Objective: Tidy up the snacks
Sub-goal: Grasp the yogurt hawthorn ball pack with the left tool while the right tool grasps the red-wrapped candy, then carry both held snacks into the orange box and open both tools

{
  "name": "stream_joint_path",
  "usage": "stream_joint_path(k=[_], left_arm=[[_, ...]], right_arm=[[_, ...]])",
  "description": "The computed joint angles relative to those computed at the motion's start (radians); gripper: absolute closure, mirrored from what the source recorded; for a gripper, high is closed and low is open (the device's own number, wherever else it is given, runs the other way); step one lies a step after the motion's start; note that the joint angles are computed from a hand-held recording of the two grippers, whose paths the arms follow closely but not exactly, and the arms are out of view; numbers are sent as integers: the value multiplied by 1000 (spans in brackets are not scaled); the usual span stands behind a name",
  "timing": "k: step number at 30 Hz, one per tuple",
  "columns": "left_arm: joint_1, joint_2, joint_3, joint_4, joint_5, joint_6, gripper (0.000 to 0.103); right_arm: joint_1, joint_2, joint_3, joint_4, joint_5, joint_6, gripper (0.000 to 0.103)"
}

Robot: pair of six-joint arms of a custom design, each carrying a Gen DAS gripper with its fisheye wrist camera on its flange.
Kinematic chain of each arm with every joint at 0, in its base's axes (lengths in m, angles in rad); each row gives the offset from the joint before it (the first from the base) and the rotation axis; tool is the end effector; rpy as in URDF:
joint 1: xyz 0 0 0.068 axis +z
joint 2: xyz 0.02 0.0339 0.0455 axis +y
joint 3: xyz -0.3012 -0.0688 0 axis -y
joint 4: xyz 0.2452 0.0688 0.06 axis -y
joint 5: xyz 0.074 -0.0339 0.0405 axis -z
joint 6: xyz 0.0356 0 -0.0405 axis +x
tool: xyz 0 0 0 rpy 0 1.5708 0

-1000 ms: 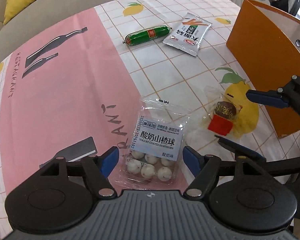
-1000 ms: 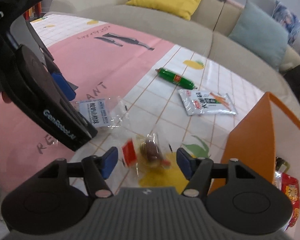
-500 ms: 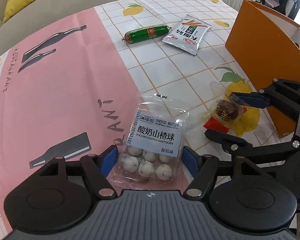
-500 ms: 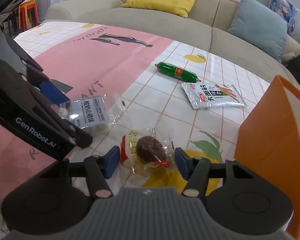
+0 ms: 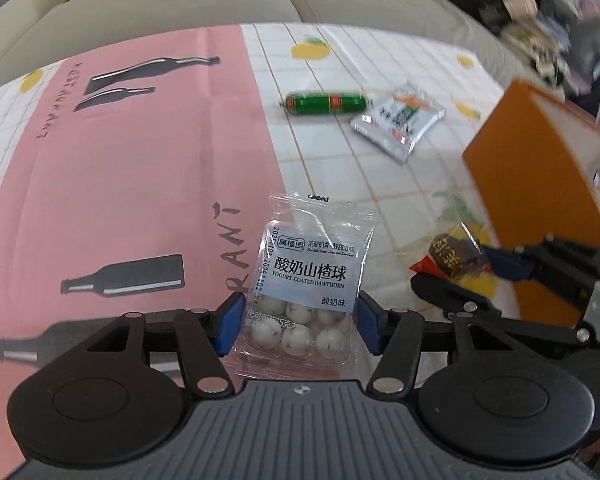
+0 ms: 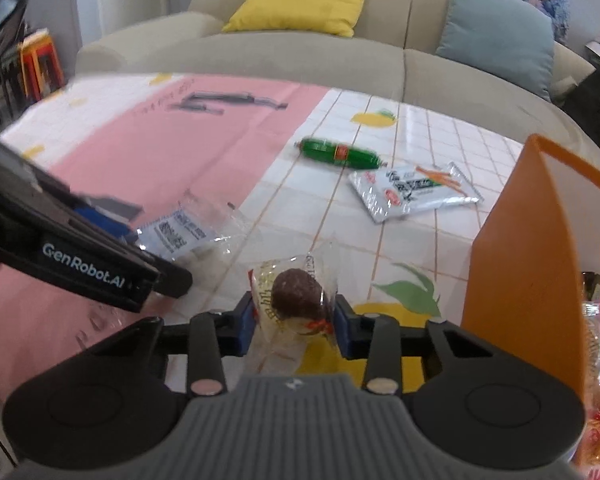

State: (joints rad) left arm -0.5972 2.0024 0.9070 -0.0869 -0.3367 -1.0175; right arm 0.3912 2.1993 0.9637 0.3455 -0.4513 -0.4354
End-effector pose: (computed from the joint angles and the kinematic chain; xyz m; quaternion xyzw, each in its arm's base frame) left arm 0.2980 -0.1884 0.0969 -0.2334 0.9393 -0.0238 0.2503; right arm 0.3649 0.1673 0.0629 -0.4374 0.8114 0.2037 0.3299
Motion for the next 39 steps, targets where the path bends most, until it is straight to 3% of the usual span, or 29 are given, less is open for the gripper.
stream_joint_path(k=[7,13,21,30,35,39], left_arm=[[-44,-120,26,-104,-64,-59,36],[-101,-183,128,-249,-129,-80,36],[-145,-155,339,-337,-125,14,36],[-138,75,743,-409,19,214,36],[-108,251,1002,-477,152,264,36],[-88,429,1270,-607,240,267,36]], right_arm=[[-41,-139,-63,-12,-66,74,67],[-112,-268,-97,-62,-137,140,67],[-289,-368,1,-325,-225,81,67],[-484,-266,393,-834,-221,-167,67],[-525,-124,668,-1047,-125,-270,67],[-533,54,953,-1244,-19,-321,66]])
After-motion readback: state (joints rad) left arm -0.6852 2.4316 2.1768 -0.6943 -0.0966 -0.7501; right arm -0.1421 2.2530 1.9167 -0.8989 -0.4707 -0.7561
